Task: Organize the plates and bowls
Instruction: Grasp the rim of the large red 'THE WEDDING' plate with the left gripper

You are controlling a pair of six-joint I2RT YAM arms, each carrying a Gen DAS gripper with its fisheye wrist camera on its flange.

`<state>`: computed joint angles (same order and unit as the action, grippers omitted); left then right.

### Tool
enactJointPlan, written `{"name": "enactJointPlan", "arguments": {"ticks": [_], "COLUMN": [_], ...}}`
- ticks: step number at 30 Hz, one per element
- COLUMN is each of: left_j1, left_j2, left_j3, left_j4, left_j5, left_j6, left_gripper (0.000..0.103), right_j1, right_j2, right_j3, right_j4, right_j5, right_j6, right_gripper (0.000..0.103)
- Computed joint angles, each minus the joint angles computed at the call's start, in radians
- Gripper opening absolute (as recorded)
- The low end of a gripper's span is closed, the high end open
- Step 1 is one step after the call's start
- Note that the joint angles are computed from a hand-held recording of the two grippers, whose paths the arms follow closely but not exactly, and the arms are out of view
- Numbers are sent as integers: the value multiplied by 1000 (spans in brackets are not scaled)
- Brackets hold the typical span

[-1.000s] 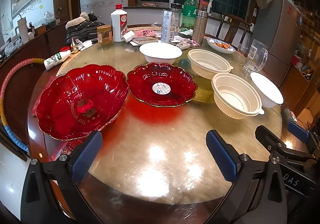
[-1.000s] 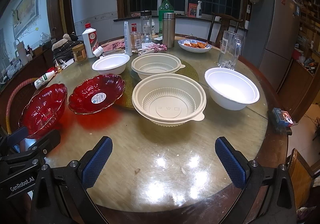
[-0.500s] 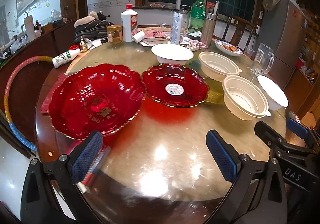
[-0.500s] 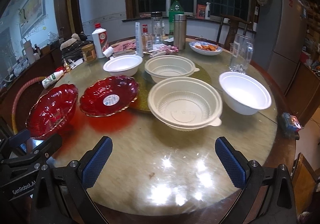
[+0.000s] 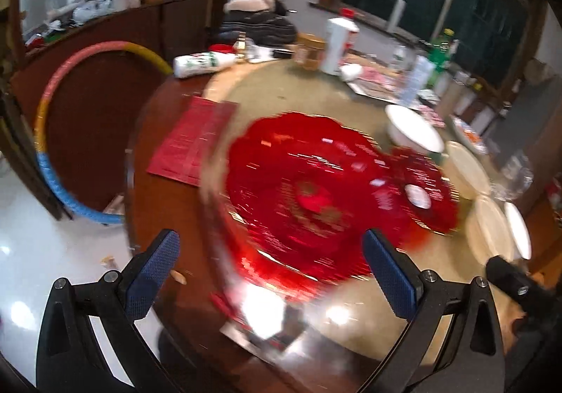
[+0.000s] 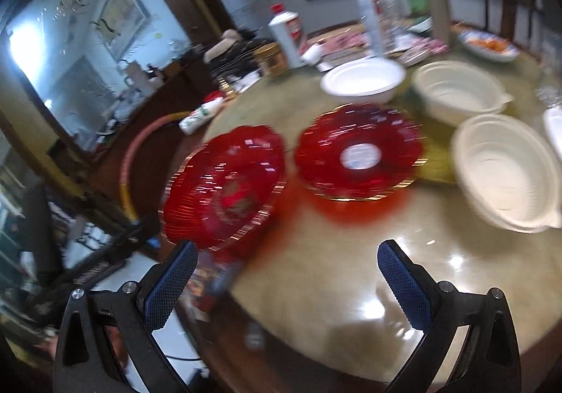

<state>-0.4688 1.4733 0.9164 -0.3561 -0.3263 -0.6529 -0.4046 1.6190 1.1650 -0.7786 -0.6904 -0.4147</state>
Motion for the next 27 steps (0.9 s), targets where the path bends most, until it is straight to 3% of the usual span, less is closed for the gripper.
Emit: {"name": "enactJointPlan", "arguments": {"ticks": [7,10,12,13,15,16,17,27], "left_j1": [99,123,128,134,147,149,148,92], "left_j2": [101,159,169,183,214,233,242,234], "left_j3": [50,79,80,86,100,109,109,126], "left_j4": [5,0,5,7,11,10,22,-5], "left_j5": [64,94,105,122,157,163,164,-6], "left_j6": [41,38,26,19,3,-2,-2,-13], "left_gripper": [103,99,74,66,25,15,11,11], "right_j1": [119,156,184,194,205,210,215,240], "right_j2": [200,284,317,334,386,411,412,351], "right_j3": [128,178,201,211,242,258,250,172], "right_j4": [-40,-49,-43,-35,-38,-37,-13,107], "right_j5": [-58,-54,-15,4,-1,1,0,20], "right_j6": [164,211,235,248,269,276,286,256], "right_gripper": [102,81,56,51,31,24,19,18]}}
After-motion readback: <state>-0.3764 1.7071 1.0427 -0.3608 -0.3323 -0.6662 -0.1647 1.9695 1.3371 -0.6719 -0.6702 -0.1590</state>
